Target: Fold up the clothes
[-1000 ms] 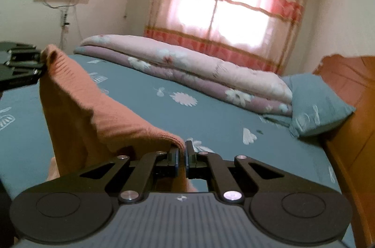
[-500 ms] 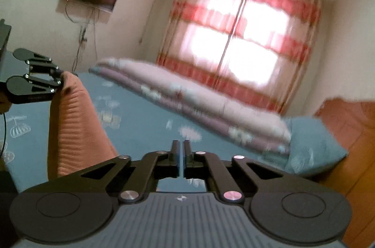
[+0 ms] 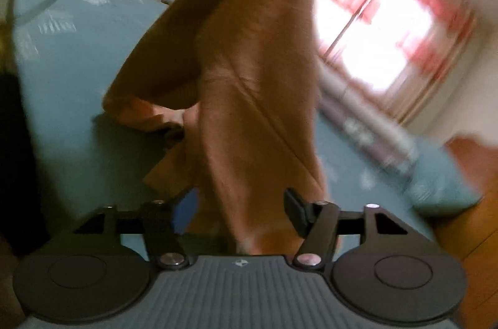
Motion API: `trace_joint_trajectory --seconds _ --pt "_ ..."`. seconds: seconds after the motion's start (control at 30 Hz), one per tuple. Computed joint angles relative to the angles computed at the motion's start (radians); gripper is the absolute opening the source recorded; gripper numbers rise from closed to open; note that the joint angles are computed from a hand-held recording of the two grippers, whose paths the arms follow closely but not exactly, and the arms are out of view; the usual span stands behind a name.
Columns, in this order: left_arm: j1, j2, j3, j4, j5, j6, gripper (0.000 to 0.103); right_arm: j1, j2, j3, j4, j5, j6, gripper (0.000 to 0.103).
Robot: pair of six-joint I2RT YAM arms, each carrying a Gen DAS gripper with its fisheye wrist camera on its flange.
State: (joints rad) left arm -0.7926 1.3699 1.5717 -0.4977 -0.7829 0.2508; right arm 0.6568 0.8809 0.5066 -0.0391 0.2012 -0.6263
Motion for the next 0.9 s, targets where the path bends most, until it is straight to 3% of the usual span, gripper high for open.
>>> trace_joint_trajectory --seconds 0.13,0.2,0.27,0.3,0.33,0.4,0.43,0.53,0.67,0.73,0.9 --pt "-0.015 -0.006 0.006 -0.025 -0.011 -0.003 0.011 0.179 0.206 -0.061 0.371 0.311 -0.03 0.067" --pt "-0.014 -0.02 -0.001 -0.036 -0.012 -0.004 0.012 0.199 0.291 -0.058 0.49 0.392 -0.038 0.067" --pt "-0.01 -0.034 -0.015 -0.039 -0.012 -0.003 0.012 0.183 0.285 -0.063 0.501 0.398 -0.035 0.052" --pt "-0.005 -0.043 -0.024 -0.042 -0.008 -0.004 0.012 0.164 0.236 -0.052 0.424 0.363 -0.007 0.028" --pt "0.001 -0.053 -0.036 -0.042 -0.003 -0.004 0.012 0.141 0.182 -0.036 0.333 0.318 0.025 0.02" --pt "0.013 -0.074 -0.074 -0.029 -0.004 0.002 0.012 0.091 0.087 -0.001 0.19 0.248 0.067 0.019" --pt "0.017 -0.083 -0.091 -0.021 -0.006 0.005 0.012 0.077 0.064 0.005 0.181 0.252 0.057 0.019" --pt "0.034 -0.105 -0.122 -0.016 0.012 -0.02 0.012 0.043 0.073 0.011 0.255 0.277 0.015 0.035" --pt "0.038 -0.117 -0.124 -0.029 0.033 -0.034 0.012 0.013 0.193 0.052 0.288 0.219 0.009 0.036" --pt "0.036 -0.126 -0.13 -0.037 0.025 -0.022 0.012 0.002 0.206 0.076 0.238 0.17 0.021 0.006" --pt "0.046 -0.155 -0.182 -0.04 -0.016 -0.029 0.012 -0.088 0.088 0.167 0.013 0.023 0.043 0.006"
